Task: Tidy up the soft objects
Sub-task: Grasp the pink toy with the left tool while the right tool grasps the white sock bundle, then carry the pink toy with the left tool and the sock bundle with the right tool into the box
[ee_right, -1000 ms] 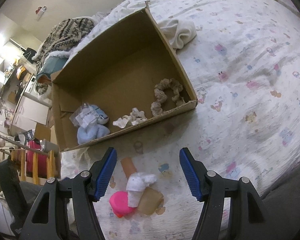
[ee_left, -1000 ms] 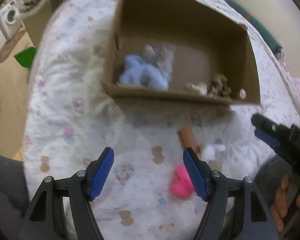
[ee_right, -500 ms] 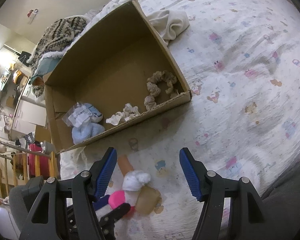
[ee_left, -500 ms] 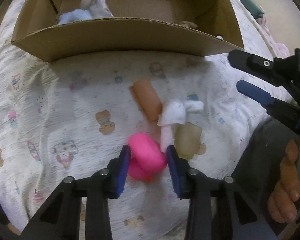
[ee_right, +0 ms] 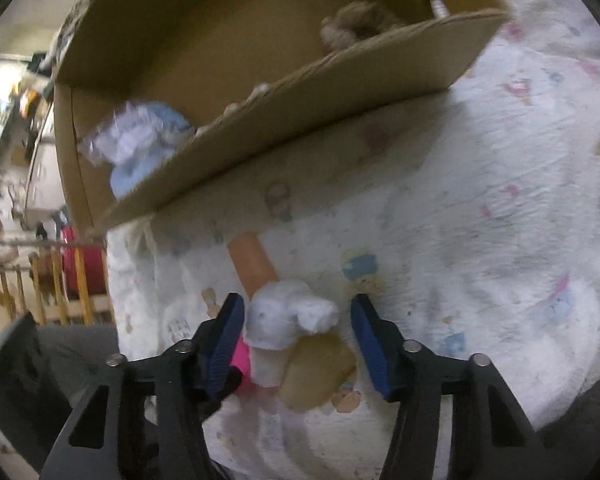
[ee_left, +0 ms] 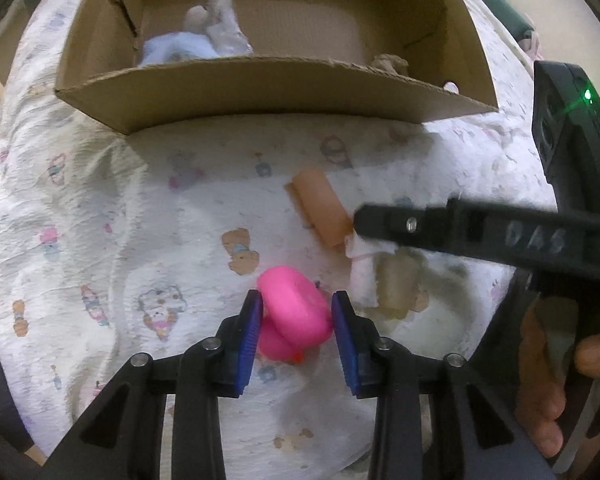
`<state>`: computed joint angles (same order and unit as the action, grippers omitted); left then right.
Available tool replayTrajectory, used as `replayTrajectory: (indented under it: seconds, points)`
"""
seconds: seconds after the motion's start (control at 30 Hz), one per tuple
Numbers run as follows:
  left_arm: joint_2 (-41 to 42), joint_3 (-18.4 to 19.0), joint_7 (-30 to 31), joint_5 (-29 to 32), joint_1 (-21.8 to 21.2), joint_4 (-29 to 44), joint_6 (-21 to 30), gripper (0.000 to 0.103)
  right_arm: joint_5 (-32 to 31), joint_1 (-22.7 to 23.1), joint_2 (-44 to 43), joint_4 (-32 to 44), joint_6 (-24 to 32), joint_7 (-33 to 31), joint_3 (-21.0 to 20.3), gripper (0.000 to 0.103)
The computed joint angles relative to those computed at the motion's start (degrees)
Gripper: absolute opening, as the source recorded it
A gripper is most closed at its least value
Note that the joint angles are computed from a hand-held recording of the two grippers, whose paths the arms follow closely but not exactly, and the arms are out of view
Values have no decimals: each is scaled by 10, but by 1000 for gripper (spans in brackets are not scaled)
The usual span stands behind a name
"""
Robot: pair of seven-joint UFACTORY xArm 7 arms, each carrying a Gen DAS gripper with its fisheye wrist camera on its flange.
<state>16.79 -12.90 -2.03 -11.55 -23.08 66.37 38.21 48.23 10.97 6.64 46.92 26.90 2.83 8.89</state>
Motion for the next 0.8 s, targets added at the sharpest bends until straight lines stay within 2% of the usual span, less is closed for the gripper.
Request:
replayTrajectory:
  seconds: [0.1, 0.17, 0.3, 0.43, 0.53, 0.57, 0.6, 0.7, 0.8]
  points:
    - [-7, 9, -27, 22, -9, -7, -9, 32, 6, 3, -8, -2, -7, -18, 4, 32]
    - [-12, 15, -43, 33, -8, -12, -12, 32, 1, 10, -19, -9, -25, -20, 5, 30]
    - [-19, 25, -73, 59, -5, -19, -21, 32, 68, 17, -47, -25, -64, -81, 5, 30]
    - [-28, 34, -110, 94, -5, -27, -34, 32, 167, 35, -76, -39, -121, -163, -1, 29]
    - [-45, 41, -128, 124, -1, -39, -44, 30, 207, 47, -91, -46, -144, -199, -9, 29]
    - [-53, 42, -130, 132, 1, -46, -48, 18, 228, 51, -95, -46, -148, -217, -12, 29]
    - [-53, 42, -135, 141, 1, -44, -48, 18, 247, 56, -99, -46, -155, -235, -14, 29]
    - [-59, 40, -139, 150, 6, -48, -49, 18, 281, 65, -107, -44, -174, -277, -18, 29]
    - [-57, 31, -117, 121, 16, -49, -45, 18, 274, 68, -110, -46, -176, -276, -22, 29]
